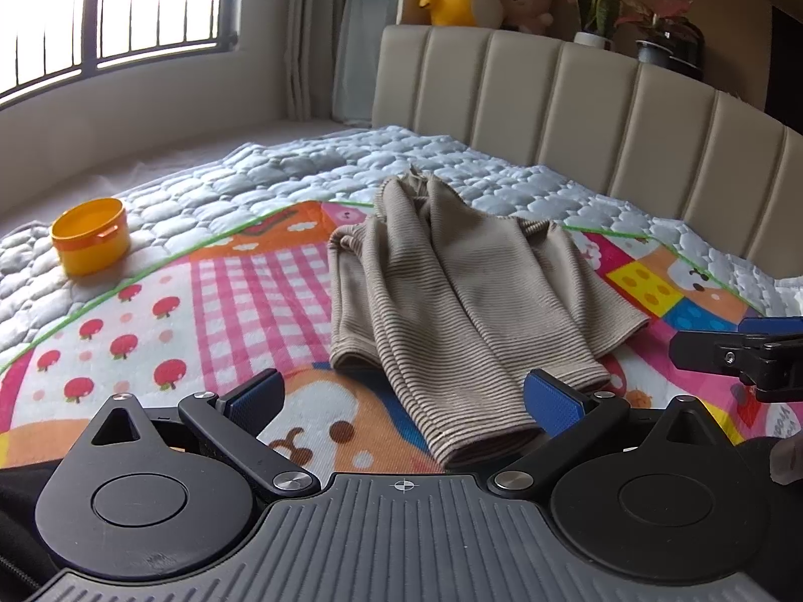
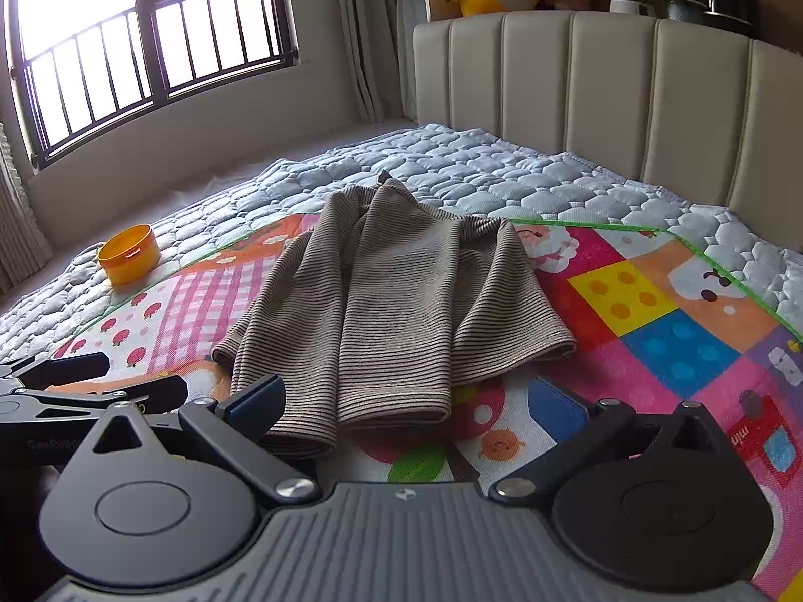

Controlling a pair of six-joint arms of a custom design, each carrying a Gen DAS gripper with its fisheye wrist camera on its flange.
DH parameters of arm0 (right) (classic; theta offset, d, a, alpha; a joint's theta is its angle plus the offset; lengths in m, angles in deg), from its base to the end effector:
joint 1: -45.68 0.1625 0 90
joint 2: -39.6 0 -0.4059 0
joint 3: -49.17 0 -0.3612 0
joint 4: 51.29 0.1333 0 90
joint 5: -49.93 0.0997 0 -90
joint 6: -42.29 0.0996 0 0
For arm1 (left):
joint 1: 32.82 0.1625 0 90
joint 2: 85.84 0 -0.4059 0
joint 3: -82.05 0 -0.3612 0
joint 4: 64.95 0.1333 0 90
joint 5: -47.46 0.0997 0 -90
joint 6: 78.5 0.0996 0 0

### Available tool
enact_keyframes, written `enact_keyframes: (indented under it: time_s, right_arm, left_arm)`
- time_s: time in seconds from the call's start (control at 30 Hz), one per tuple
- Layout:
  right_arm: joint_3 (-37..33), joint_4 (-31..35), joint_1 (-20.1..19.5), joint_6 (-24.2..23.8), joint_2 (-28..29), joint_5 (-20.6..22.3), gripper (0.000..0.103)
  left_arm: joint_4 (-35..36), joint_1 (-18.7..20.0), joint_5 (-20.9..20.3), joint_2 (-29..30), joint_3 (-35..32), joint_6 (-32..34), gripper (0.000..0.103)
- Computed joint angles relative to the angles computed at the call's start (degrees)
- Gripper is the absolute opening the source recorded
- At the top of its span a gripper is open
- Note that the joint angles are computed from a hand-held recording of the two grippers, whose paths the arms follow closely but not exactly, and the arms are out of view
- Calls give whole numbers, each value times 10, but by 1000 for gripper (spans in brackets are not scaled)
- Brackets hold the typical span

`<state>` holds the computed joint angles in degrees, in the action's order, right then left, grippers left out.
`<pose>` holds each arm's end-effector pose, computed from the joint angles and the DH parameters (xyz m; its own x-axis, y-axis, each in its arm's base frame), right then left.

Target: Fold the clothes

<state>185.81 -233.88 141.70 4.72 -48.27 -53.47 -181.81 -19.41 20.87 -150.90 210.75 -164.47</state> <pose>0.1507 -0.3784 0.2956 -0.7340 -0.3919 0.5547 -0.6601 0.6038 -0.4468 -0.3226 -0.3055 0.1115 -0.7479 -0.1460 -0.6476 0.4707 0.5712 -0.6724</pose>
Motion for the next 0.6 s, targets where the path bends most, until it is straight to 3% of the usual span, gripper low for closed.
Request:
enact_keyframes:
  time_s: [0.6]
  right_arm:
    - [0,0,-5,8,-5,8,103]
  left_arm:
    - [11,0,-1,-2,-3,-9,103]
